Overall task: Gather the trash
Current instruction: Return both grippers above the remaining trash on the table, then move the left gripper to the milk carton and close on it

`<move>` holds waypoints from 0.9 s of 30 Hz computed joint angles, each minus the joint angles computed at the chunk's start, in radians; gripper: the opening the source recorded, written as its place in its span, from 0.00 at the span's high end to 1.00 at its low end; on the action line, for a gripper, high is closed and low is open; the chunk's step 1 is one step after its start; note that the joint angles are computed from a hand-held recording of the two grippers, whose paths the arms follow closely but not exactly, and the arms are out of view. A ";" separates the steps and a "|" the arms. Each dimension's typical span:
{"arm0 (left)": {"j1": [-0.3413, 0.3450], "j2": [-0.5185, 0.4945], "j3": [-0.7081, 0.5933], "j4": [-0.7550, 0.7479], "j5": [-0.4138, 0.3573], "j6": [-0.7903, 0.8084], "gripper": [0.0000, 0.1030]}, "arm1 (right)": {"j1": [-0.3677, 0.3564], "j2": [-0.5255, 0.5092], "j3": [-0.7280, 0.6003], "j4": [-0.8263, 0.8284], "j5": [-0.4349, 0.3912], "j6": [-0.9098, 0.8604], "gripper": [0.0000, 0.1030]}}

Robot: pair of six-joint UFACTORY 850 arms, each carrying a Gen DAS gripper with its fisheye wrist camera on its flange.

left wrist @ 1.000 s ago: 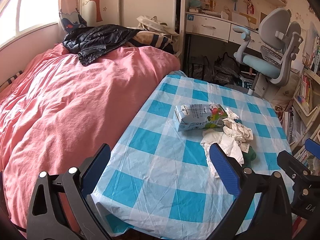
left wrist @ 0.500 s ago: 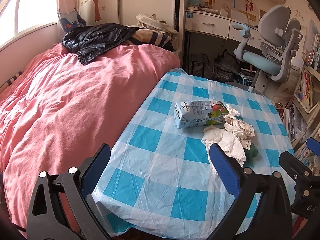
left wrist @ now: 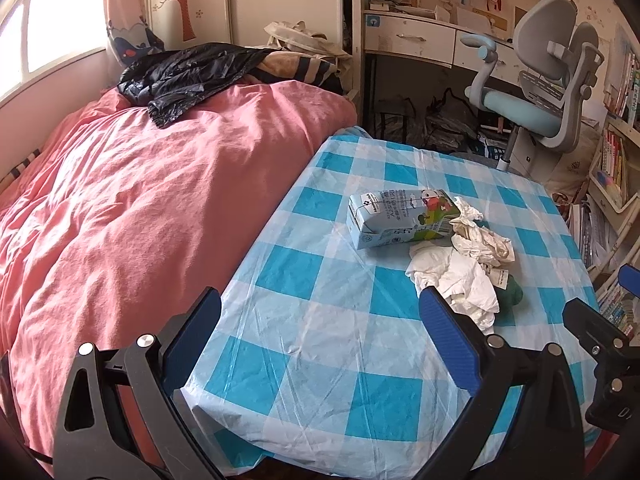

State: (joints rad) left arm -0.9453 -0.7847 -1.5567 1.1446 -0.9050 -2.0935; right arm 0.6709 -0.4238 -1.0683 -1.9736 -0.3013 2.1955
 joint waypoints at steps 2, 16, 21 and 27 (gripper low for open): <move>0.001 -0.003 -0.005 -0.005 0.003 0.009 0.07 | 0.001 -0.003 -0.004 0.029 -0.001 -0.036 0.07; 0.004 -0.015 -0.023 -0.015 0.017 0.044 0.07 | 0.005 -0.010 -0.017 0.130 -0.005 -0.170 0.07; 0.004 -0.017 -0.026 -0.016 0.019 0.047 0.07 | 0.009 -0.014 -0.021 0.149 -0.013 -0.199 0.07; 0.005 -0.020 -0.028 -0.018 0.024 0.052 0.07 | 0.010 -0.013 -0.019 0.153 -0.021 -0.207 0.07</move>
State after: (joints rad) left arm -0.9404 -0.8043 -1.5851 1.1266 -0.8812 -2.0411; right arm 0.6811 -0.4368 -1.0876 -1.8206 -0.3222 1.9888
